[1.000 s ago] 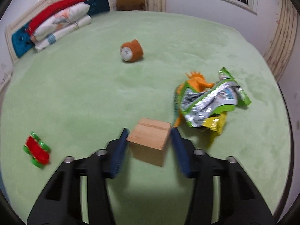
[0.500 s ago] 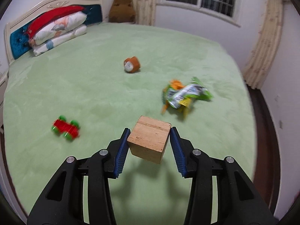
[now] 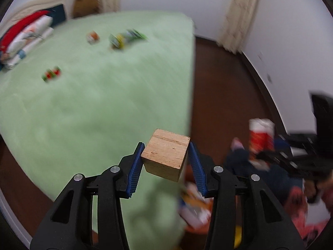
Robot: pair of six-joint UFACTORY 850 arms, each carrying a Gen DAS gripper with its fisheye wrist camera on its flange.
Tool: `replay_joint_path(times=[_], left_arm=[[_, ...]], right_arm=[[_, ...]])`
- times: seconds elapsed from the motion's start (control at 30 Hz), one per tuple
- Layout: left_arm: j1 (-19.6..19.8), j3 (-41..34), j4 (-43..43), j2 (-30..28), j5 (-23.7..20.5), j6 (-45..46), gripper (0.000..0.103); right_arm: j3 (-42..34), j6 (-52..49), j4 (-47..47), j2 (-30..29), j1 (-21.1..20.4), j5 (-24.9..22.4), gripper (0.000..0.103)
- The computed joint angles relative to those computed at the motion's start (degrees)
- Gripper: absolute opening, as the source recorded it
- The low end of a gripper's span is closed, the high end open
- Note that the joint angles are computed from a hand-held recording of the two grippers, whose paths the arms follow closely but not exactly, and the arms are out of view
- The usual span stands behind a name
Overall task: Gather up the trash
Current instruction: 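Carry the paper bag and wooden block over the orange bin and open both grippers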
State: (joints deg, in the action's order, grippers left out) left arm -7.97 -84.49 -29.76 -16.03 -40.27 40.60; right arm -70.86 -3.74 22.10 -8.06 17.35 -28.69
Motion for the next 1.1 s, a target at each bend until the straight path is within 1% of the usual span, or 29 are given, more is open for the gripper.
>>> replay_joint_path(times=[0.13, 0.2, 0.33, 0.43, 0.53, 0.6, 0.63, 0.67, 0.7, 0.73, 0.77, 0.8, 0.83, 0.87, 0.9, 1.1], left_arm=[[-2.68, 7.20, 2.14, 2.38, -1.34, -1.16, 0.043], [-3.76, 9.36, 3.58, 1.96, -2.46, -3.78, 0.043], [-6.40, 13.48, 6.71, -0.16, -2.56, -9.23, 0.043], [-7.39, 13.71, 8.09, -3.23, -3.52, -13.07, 0.043], [-8.26, 13.17, 9.92, -5.57, -3.44, -16.00, 0.043], [-8.50, 13.16, 10.95, -6.48, -3.27, -17.65, 0.040], [-8.40, 12.78, 10.41, -7.09, -3.80, -17.31, 0.038], [-8.39, 12.29, 10.37, -7.73, -4.24, -17.61, 0.038], [-8.50, 12.07, 11.24, -7.98, -3.79, -18.75, 0.038], [-8.56, 12.47, 11.79, -7.75, -3.36, -19.30, 0.045], [-8.33, 13.09, 11.67, -7.27, -3.05, -19.09, 0.050], [-8.20, 13.25, 11.17, -6.92, -2.64, -18.59, 0.060], [-8.43, 13.96, 11.33, -6.17, -2.03, -18.81, 0.068], [-8.51, 14.31, 11.85, -5.54, -1.25, -18.99, 0.070], [-8.50, 14.47, 11.98, -5.03, -0.82, -18.81, 0.070], [-8.40, 15.62, 10.30, -2.64, 0.66, -17.53, 0.070]], right_arm=[[2.11, -1.59, 1.52, -0.92, 0.44, -2.60, 0.031], [2.77, -1.95, 1.95, -2.09, 0.49, -4.05, 0.031], [3.44, -3.32, 4.86, -5.58, 0.08, -7.47, 0.031], [3.46, -3.38, 5.54, -9.11, -0.07, -9.96, 0.031], [3.26, -3.00, 5.53, -11.43, 0.31, -10.66, 0.031], [2.80, -2.19, 4.75, -12.82, 0.82, -11.22, 0.031], [2.70, -2.00, 4.52, -13.19, 0.96, -11.48, 0.033], [2.49, -1.56, 4.30, -13.56, 1.29, -11.59, 0.036], [2.54, -0.61, 3.27, -13.68, 1.39, -11.38, 0.040], [2.53, 0.42, 2.17, -13.69, 1.42, -10.99, 0.057], [2.91, 1.01, 1.28, -13.31, 1.10, -10.45, 0.061], [3.36, 2.65, -0.44, -12.73, 1.23, -9.31, 0.061], [2.86, 3.53, -1.46, -12.84, 1.13, -9.13, 0.063], [2.96, 3.81, -1.53, -12.45, 0.86, -8.61, 0.066], [3.13, 3.97, -1.33, -12.04, 0.57, -8.16, 0.067], [3.99, 5.13, -1.62, -9.46, -0.53, -6.29, 0.068]])
